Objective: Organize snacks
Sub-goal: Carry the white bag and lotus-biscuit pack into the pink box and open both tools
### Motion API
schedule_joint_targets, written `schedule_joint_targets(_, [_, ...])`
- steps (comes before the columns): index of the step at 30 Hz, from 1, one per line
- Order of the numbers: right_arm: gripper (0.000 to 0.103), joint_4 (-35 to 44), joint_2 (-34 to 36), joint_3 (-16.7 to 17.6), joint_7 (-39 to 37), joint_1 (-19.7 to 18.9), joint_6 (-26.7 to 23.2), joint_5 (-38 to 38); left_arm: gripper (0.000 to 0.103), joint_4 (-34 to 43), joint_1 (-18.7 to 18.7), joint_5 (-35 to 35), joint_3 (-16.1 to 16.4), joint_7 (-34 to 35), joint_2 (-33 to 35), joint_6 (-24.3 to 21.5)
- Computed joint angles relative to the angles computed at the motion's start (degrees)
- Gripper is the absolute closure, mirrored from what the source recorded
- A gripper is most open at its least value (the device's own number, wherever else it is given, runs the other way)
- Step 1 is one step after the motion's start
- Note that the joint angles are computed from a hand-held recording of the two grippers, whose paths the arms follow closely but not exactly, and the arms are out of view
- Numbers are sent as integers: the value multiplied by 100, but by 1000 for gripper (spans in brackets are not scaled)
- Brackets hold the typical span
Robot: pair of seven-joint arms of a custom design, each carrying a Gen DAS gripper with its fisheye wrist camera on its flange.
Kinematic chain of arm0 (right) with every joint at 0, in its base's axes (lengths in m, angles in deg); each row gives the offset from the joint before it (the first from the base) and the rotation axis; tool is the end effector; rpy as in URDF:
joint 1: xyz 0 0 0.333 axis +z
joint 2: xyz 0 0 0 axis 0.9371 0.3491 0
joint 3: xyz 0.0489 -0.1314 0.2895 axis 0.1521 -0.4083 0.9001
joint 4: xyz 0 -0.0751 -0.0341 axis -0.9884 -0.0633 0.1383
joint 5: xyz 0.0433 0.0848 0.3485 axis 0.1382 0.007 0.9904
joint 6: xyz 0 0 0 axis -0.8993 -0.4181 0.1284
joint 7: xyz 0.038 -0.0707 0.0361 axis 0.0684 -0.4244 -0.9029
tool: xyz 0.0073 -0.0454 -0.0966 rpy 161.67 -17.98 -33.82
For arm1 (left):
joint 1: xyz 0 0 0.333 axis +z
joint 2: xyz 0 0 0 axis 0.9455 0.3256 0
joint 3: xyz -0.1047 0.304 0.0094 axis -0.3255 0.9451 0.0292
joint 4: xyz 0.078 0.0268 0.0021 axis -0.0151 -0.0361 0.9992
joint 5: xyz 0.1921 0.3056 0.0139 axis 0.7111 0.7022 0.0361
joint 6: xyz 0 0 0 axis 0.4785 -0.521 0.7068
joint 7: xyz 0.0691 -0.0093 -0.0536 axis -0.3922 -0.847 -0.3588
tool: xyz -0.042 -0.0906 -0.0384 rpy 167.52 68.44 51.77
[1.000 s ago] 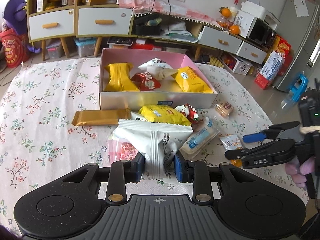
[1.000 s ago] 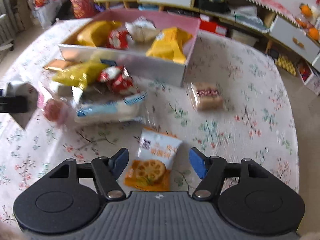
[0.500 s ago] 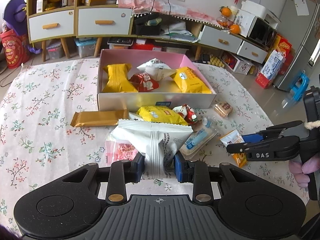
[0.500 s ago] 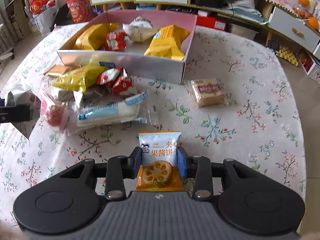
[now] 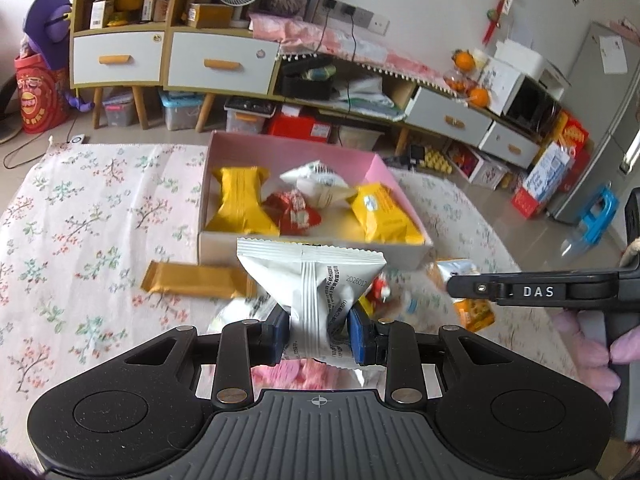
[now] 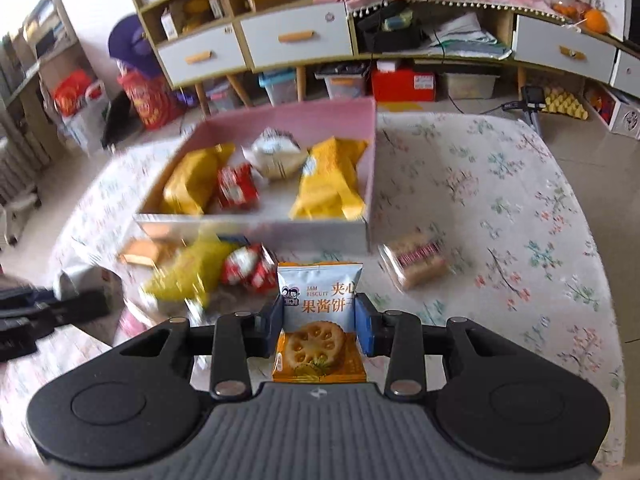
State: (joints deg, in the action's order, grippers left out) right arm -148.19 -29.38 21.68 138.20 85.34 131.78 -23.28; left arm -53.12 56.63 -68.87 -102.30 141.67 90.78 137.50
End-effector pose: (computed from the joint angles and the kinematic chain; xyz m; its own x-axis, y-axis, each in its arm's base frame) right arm 0.5138 0.1787 0.5266 0.0545 -0.9790 -0.1967 -0.7967 0.0761 -0.5996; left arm 0.5213 -0.2493 0.5298 -0.3401 -0.8948 0.2891 -0.7387 0.0639 -0.6711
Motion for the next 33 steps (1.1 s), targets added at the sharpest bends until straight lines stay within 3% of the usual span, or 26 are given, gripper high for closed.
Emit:
schedule_joint_targets(10, [69,560,685,120,264,-5,915,341,74,890,-169,1144,256,-1255,837,228])
schedule_joint_targets(19, [69,931,1328,249,760,-141,1771,452,74,2217,-411,2139,636,-2000,1916,-271])
schedule_joint_targets(25, [69,1157,1546,-299,1782,255,1782,-608,73,2711,-561,2587,798,-2088,2327,-411])
schedule_joint_targets(29, [68,1168,1624,-55,1959,-6,1869,-597,73,3053,-525,2571,785,-2147,2519,-603])
schedule_joint_targets(33, [68,1233,1673,-171,2180,72,1770,-841,73,3439,-562,2656,821,-2269,2644,-940])
